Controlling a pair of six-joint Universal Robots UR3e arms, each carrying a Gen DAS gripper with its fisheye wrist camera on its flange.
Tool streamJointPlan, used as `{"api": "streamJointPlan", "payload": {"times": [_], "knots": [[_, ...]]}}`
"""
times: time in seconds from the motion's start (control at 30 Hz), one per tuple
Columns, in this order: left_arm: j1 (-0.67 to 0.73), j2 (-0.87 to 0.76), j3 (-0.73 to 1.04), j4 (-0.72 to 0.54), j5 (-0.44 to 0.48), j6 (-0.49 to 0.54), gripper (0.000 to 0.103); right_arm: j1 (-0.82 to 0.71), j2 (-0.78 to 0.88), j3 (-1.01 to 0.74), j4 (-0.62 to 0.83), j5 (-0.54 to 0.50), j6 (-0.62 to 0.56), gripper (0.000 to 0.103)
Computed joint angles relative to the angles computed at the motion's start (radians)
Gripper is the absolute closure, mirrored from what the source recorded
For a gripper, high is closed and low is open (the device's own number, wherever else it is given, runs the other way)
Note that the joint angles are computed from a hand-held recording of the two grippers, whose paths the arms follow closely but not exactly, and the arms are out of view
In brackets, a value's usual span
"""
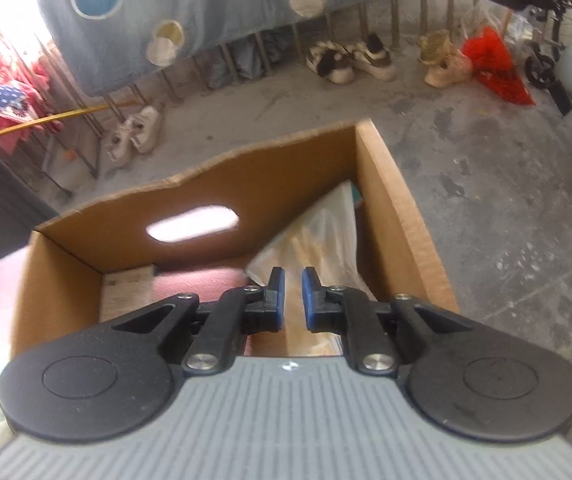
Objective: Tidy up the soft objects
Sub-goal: 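Lower the swab bag into the box and open the right gripper, then move the right gripper to the blue-and-white wet-wipe pack and grasp it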
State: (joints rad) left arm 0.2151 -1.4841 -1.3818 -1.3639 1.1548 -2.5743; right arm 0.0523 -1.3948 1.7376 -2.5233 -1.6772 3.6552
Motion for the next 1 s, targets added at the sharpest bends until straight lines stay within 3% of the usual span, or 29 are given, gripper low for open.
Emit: {"api": "streamJointPlan", "payload": {"times": [0.13, 0.23, 0.4, 0.6, 0.87, 1.0], "knots": [[0.123, 0.031, 0.022, -0.078, -0.055, 0.093, 0.032, 0.038, 0.053, -0.023, -0.015, -0.055, 0.033, 0.094], [0.204, 0.073, -0.003, -0.089, -0.088, 0.155, 0.026, 0.038, 0.060, -0.022, -0.020, -0.040, 0.052, 0.094], [0.333, 0.162, -0.061, -0.145, -0.138, 0.284, 0.022, -0.037, -0.004, 0.087, -0.101, 0.098, 0.108, 0.094], [0.541, 0.284, -0.099, -0.316, -0.224, 0.465, 0.020, -0.061, -0.189, 0.244, -0.207, 0.242, 0.179, 0.090], [0.878, 0.432, -0.057, -0.730, -0.332, 0.837, 0.016, 0.116, -0.334, 0.125, -0.078, 0.220, 0.213, 0.081], [1.104, 0.447, 0.048, -1.053, -0.355, 1.132, 0.014, 0.258, -0.327, 0.026, -0.036, 0.153, 0.246, 0.075]]}}
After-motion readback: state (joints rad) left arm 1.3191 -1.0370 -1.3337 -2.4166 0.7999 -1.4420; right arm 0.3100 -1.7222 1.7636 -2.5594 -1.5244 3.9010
